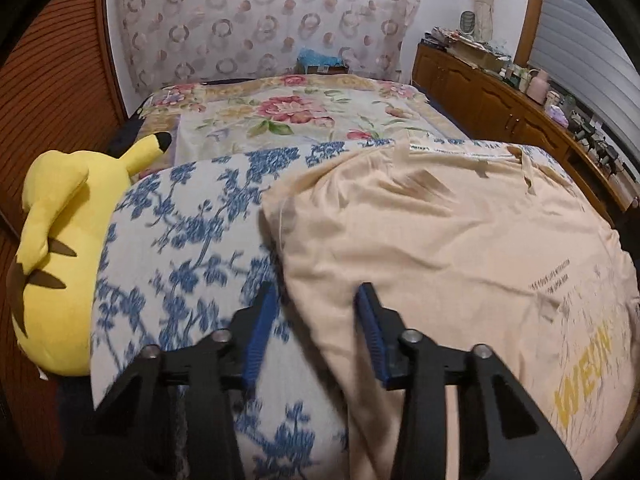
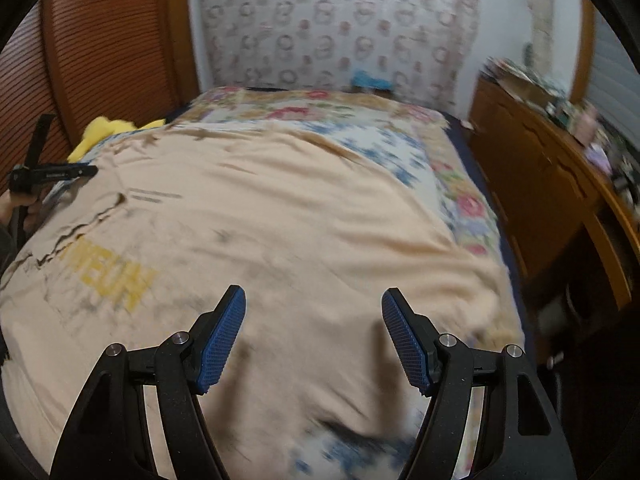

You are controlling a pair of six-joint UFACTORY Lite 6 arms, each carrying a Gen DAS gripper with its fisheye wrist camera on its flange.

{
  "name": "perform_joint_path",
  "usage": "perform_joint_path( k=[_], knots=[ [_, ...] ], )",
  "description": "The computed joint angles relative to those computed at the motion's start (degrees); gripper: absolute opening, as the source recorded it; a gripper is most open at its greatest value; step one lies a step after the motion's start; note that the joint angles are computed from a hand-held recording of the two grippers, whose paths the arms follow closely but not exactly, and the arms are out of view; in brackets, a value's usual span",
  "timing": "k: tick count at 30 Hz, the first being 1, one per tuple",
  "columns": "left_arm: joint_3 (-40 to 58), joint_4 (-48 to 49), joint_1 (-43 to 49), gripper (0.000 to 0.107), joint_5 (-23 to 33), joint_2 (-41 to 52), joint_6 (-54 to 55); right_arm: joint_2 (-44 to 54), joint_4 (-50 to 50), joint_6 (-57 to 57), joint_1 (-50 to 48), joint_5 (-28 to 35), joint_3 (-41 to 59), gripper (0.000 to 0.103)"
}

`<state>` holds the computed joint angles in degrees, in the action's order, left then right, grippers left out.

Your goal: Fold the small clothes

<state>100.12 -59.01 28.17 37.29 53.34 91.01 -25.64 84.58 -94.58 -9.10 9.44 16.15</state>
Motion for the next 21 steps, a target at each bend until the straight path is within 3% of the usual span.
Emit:
perform_joint_path(
  k=[4,7,16,20,21],
  knots=[
    [3.5,1.6,-1.0,0.007,0.7,1.8,-3.8,-0.8,-0.9,-4.9,-12.1,6.7,-2.2,0.073],
    [1.4,-0.2,-2.0,0.003,-5.0,0.4,-1.1,0.3,-0.5,-9.3,-20.0,11.1,-2.8,0.073],
    [4.0,1.3,0.6,0.005,-2.1,0.7,-2.2,2.3,-2.3,-13.0,-31.4,17.6,-1.9,0.073],
    [-2.8,-4.6,3.4,0.017,1.1,-4.4,5.7,6.4,0.2,-15.4,-33.2,19.0,0.6,0.073],
    [-5.5,-6.4,4.3,0.025,2.4,-6.4,8.3,7.5,0.9,-16.1,-33.5,19.2,1.3,0.073]
  ],
)
